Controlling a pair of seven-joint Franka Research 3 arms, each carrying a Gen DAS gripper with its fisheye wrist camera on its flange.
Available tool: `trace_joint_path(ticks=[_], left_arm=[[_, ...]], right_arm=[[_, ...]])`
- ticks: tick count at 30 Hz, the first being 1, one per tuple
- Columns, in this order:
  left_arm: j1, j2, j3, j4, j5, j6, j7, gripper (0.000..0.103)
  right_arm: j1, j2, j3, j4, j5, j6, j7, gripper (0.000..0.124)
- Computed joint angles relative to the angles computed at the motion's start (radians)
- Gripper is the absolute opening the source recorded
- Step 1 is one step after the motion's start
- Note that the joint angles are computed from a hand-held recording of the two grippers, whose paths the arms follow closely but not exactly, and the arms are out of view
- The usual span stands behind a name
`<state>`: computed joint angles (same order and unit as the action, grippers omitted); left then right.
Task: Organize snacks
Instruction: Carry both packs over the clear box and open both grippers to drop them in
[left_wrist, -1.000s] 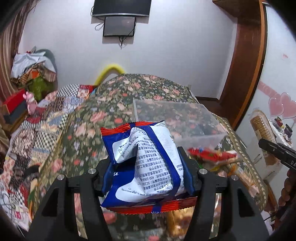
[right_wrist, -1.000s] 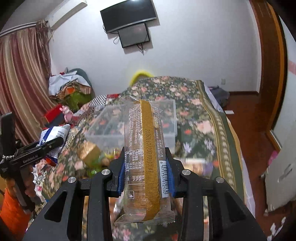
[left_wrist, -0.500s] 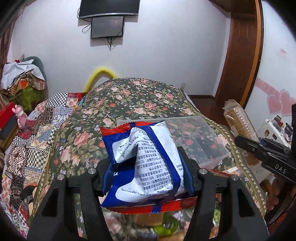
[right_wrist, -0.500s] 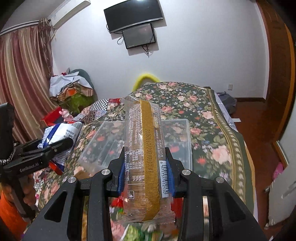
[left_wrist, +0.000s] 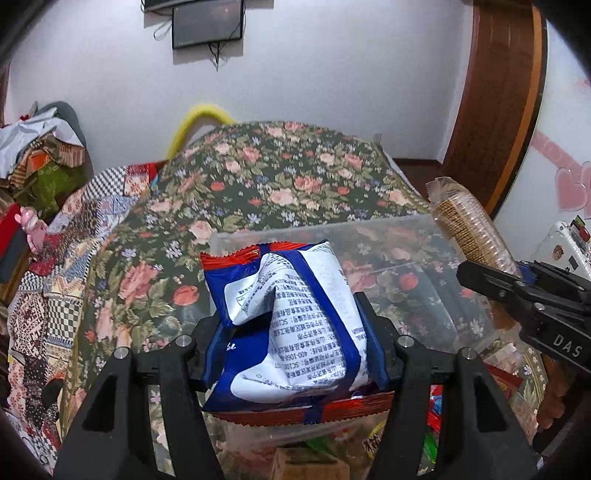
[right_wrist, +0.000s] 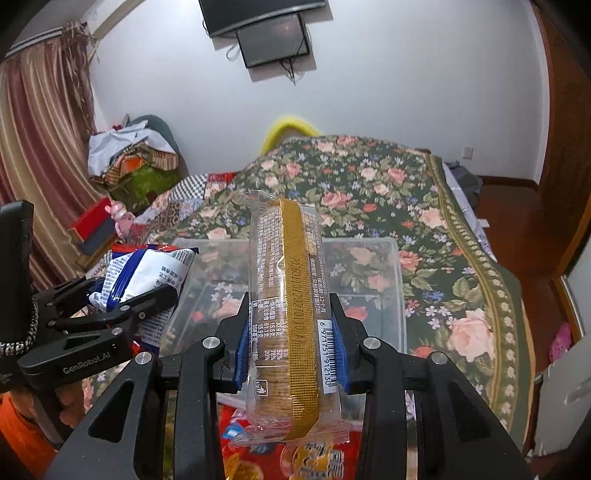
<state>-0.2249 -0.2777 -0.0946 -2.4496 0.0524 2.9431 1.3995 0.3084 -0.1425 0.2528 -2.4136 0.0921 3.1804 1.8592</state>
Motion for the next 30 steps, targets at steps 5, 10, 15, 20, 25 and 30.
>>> trace_joint_path(ticks=[5,10,15,20,25,30], left_arm=[[-0.032,0.043,0.031,0.033,-0.073,-0.035,0.077,0.061],[-0.016,0.069,0.008,0.054,-0.100,-0.072,0.097,0.061],[0.014,0.067,-0.024,0.057,-0.077,-0.081,0.076,0.063],[0.032,0.037,-0.038,0.044,-0.016,-0.090,0.021,0.064],[0.025,-0.044,-0.029,-0.012,-0.001,-0.067,0.002,0.068],[-0.006,-0.166,0.006,-0.101,0.005,-0.045,-0.009,0.076]], right_arm=[[0.063,0.040,-0.063,0.039,0.056,-0.063,-0.072,0.033],[0.108,0.069,-0.104,0.070,0.153,-0.112,-0.153,0.033],[0.104,0.062,-0.098,0.068,0.141,-0.120,-0.162,0.029],[0.109,0.025,-0.096,0.042,0.169,-0.104,-0.177,0.030],[0.037,-0.053,-0.030,-0.020,0.067,-0.076,-0.087,0.049],[-0.032,-0.146,0.042,-0.092,0.006,-0.045,-0.013,0.060]])
